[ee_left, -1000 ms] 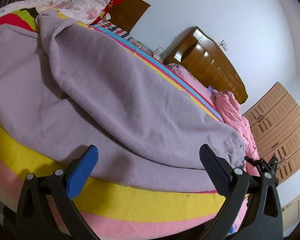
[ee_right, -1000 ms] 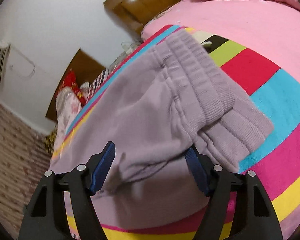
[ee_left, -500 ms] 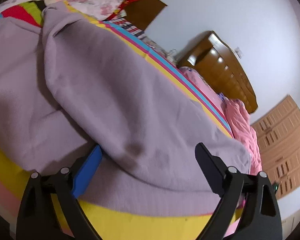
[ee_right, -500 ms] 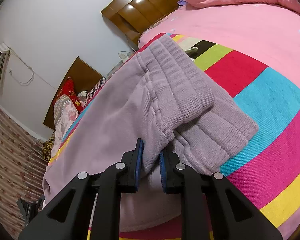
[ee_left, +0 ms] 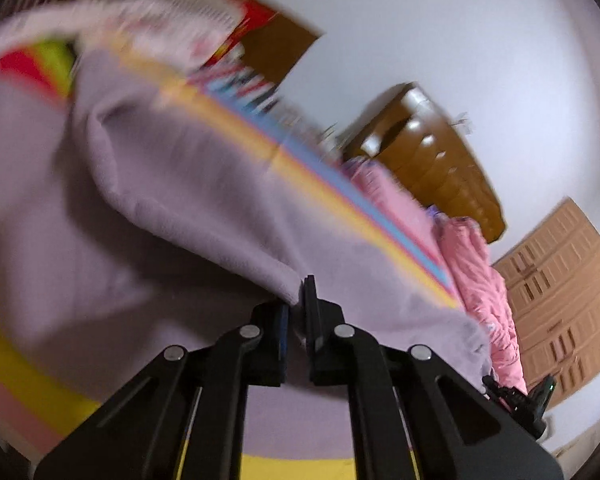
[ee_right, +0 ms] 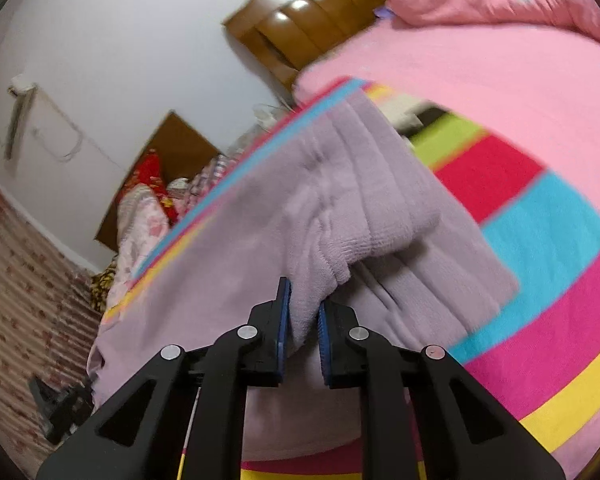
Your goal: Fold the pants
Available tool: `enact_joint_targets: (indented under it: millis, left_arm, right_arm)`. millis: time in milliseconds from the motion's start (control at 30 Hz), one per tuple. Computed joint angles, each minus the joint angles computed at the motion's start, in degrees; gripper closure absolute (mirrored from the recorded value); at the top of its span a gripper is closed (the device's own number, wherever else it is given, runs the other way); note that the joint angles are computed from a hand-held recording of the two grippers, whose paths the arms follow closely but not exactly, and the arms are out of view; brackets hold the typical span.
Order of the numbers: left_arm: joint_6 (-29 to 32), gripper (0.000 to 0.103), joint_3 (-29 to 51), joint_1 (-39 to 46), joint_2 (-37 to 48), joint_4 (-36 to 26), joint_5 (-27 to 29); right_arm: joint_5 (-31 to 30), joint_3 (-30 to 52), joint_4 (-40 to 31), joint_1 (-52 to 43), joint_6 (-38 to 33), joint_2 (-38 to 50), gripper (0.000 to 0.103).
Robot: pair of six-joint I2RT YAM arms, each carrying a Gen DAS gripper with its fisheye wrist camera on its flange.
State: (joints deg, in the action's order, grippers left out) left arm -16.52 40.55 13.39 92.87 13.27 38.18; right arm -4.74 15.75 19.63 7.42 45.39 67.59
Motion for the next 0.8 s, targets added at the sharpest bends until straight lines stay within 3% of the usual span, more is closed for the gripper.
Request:
enact_joint_targets:
  millis: [100,233,300,367,433,600,733,800]
  left_arm:
    - [-0.3,0.097,-0.7,2.0,-6.7,-0.8,2.6]
    - [4.8,0.096,-3.5,4.4,-7.8,-4.7,2.8]
    - [8.7,0.095,-5.8,3.1,-5.6,-4.6,-2.1]
    - [10.6,0.095,-6.0,1.5,-0.2,-4.3,-6.0]
    - [10.7,0.095,-5.4,1.3,3.4,-4.2,-6.9]
    - [11.1,0.095,-7.1,3.4,-2.1,-4.3,-4.2]
    - [12.0,0.094,-7.0,2.0,-1.1,-5.0,-6.8]
    - [11.2,0.093,-6.0,1.4,2.0,-4.3,-7.2]
  right_arm:
    - [2.1,0.5,-8.1,1.3,-2.8,-10.9,0.090]
    - [-1.9,-3.7,-14.0,-0.3,-2.9,-18.8,0.090]
    - [-1.9,-6.0,-11.2,0.4,-2.8,-13.8,0.090]
    - [-5.5,-9.1,-2.6,-2.3,-1.3,-5.0,0.090]
    - [-8.1,-10.8,2.5,-4.3,-0.4,-2.7,0.090]
    - [-6.4,-9.7,-5.4,-3.1,-2.1,-10.8,0.090]
    - [-8.3,-11.9,6.7,-4.6,-0.2,0.7,0.091]
    - [-7.9,-12.5,6.7,-4.4,0.4,-0.3,0.098]
